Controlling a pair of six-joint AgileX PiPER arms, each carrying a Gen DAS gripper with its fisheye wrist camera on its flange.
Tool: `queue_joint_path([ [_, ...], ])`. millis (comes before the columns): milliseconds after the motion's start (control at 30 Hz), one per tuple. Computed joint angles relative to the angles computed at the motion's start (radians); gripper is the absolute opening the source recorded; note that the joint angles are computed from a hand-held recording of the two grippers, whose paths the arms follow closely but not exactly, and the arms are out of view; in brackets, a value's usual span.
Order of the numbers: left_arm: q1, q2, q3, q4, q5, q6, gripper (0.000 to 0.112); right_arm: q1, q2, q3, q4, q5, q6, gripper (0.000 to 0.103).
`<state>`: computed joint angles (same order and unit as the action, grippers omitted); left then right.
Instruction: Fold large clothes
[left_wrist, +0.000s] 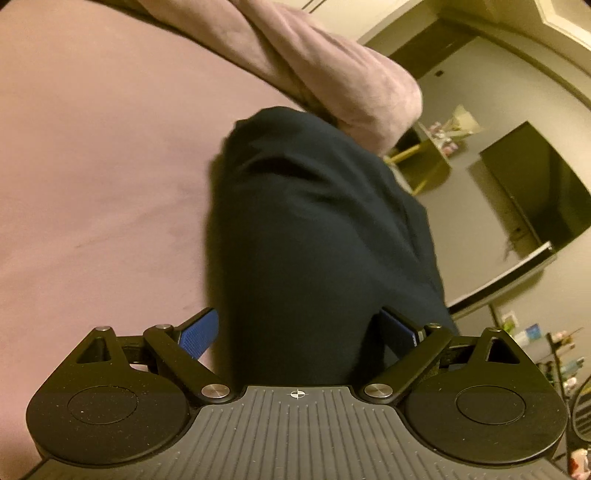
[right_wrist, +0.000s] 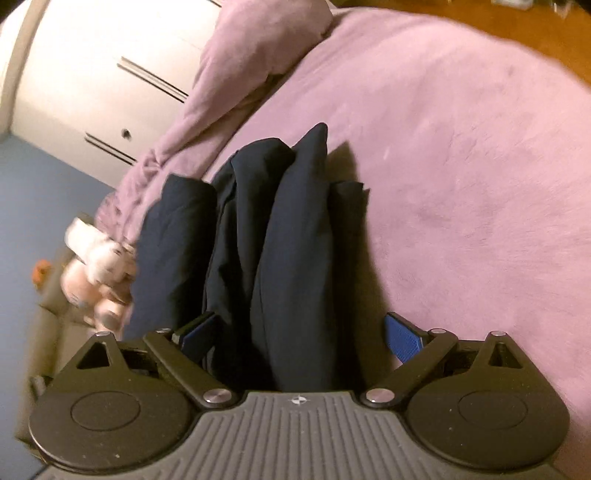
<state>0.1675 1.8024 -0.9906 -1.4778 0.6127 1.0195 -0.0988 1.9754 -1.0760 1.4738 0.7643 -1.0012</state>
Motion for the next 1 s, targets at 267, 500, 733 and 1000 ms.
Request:
queue_joint_path([
  [267,-0.046,0.015,-0.054,0.022,-0.046,-0.009,0.065,0.038,0.073,-0.090,0.025,0.039,-0.006,0.057],
  [500,-0.011,-0.047,-0.038,0.089,-0.023,-0.072,0.054,0.117,0.012,-0.089,0.003,-0.024,0.016,0.051],
  [733,0.122,-0.177,-0.008,0.228,-0.035,-0.107,0.053,0.246,0.080,-0.184,0.023,-0.013,0.092,0.050],
  [1000,0.265,-0.243,0.035,0.580,-0.088,-0.370,0.057,0.483,0.145,-0.295,0.051,-0.147,0.147,0.065],
])
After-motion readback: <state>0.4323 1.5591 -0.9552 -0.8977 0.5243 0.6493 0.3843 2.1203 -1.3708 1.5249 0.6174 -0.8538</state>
